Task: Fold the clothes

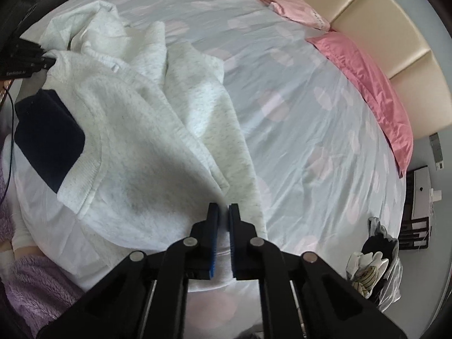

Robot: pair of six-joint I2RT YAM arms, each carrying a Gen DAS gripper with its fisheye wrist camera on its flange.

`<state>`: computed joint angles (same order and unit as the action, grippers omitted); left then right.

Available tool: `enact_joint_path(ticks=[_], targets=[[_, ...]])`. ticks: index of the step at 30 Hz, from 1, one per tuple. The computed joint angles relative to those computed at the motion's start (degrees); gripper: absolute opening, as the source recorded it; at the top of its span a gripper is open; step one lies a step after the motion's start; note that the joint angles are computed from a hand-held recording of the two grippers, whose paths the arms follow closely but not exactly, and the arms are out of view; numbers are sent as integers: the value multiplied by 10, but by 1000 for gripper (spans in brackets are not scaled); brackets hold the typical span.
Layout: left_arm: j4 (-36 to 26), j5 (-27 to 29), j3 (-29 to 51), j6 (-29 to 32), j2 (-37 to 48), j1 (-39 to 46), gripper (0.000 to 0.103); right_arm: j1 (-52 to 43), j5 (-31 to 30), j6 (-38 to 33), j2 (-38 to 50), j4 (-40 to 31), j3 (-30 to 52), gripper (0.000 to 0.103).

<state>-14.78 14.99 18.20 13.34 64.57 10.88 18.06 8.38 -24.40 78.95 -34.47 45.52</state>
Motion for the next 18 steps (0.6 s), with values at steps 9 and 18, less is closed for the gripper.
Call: enact_joint_path(ticks=[9, 18], targets=[[149, -35, -17, 0, 158, 5, 8, -2, -59, 18, -20, -31, 29, 23], [135, -53, 3, 1, 163, -11, 8, 137, -14, -45, -96, -59, -44, 50]])
